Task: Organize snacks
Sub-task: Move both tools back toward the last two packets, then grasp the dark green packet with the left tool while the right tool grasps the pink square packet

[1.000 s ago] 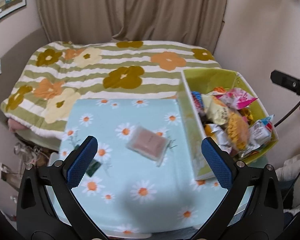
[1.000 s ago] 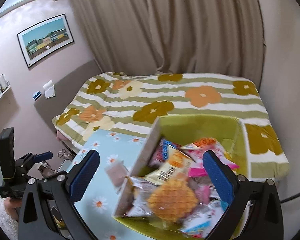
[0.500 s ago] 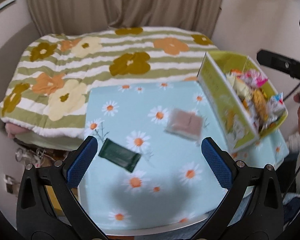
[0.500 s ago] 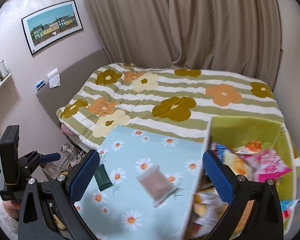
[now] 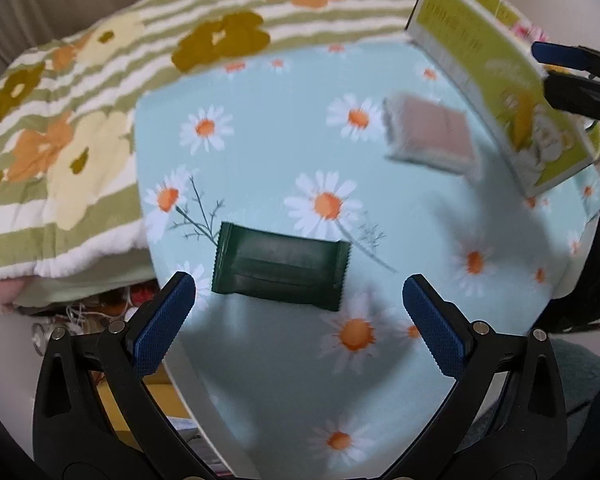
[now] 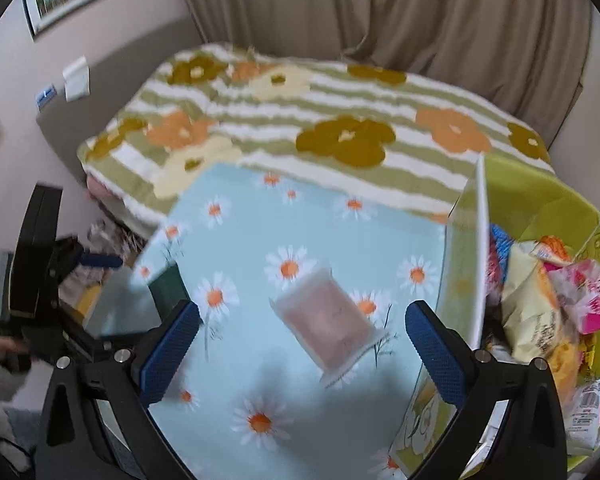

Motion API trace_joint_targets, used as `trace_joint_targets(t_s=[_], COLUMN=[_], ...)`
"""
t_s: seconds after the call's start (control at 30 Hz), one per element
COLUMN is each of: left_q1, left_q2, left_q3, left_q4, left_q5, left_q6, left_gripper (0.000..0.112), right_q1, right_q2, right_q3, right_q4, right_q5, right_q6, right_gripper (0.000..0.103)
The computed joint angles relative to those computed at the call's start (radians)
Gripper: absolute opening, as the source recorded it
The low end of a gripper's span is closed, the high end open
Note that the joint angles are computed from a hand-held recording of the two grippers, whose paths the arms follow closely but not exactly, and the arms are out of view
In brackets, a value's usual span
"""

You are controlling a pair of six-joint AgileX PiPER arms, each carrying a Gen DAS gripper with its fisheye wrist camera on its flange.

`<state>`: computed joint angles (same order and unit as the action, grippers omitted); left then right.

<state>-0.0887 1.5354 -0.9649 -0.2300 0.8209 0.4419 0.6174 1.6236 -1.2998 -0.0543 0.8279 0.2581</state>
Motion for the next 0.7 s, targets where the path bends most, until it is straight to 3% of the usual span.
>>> trace_joint_targets(t_s=[0.23, 0.7], left_q1=[-0.014, -0.054], left_q2=[0.114, 0.22], left_q3=[-0.017, -0.068], left_q4=[0.056, 0.14], left_q5=[-0.05, -0.048], left_q6=[-0.033, -0.091], left_gripper=[0.103, 0.098], right_q1=[0.0, -0.054], right_q2=[0.132, 0.406], right_q3=[-0.063, -0.293], right_q4=[0.002, 0.05], right_q5=[0.061, 0.276], right_q6=[-0.145, -0.425], right_gripper=[0.103, 0.103])
